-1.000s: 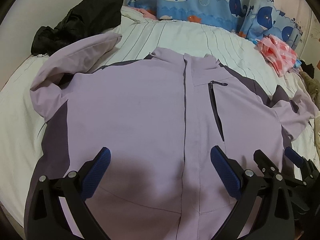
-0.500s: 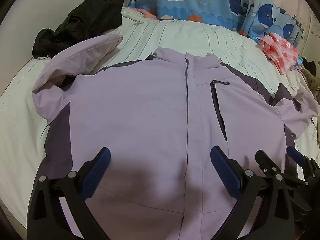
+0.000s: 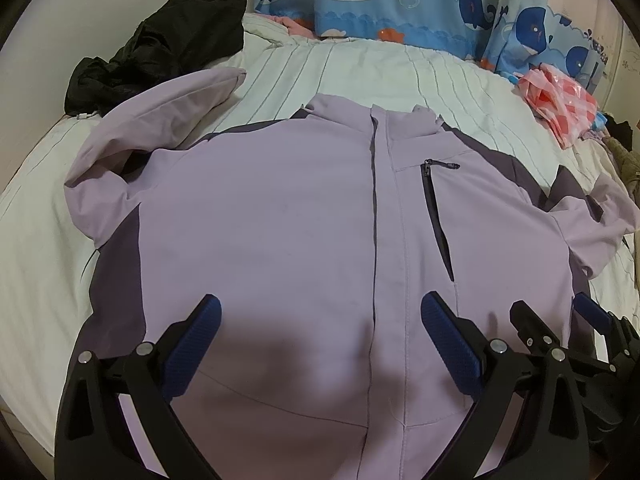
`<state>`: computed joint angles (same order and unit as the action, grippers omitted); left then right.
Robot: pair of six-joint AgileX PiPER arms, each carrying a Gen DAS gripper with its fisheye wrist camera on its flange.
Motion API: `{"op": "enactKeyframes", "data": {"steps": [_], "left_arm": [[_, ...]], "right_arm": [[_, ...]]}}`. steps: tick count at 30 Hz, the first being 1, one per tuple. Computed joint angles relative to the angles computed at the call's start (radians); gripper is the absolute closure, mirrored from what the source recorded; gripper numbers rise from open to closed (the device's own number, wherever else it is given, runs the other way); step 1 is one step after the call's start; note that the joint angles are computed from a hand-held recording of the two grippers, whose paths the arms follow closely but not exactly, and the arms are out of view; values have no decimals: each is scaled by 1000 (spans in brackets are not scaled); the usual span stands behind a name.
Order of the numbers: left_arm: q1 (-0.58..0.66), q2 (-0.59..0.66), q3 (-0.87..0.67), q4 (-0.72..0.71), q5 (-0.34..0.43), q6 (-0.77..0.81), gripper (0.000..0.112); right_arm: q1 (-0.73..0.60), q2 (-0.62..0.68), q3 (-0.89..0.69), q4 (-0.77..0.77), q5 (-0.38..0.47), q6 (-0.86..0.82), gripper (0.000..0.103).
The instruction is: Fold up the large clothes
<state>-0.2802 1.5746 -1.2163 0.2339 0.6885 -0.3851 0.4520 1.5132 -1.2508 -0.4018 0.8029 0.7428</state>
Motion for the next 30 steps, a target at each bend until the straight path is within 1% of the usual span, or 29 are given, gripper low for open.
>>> {"op": "enactKeyframes", "data": {"steps": [4, 30], "left_arm": [[-12, 16, -22, 29, 33, -22, 17], [-8, 0, -14, 26, 18, -19, 17]], "right_arm": [[3, 2, -1, -3, 0, 2, 7], [7, 9, -4, 0, 5, -1, 7]]}}
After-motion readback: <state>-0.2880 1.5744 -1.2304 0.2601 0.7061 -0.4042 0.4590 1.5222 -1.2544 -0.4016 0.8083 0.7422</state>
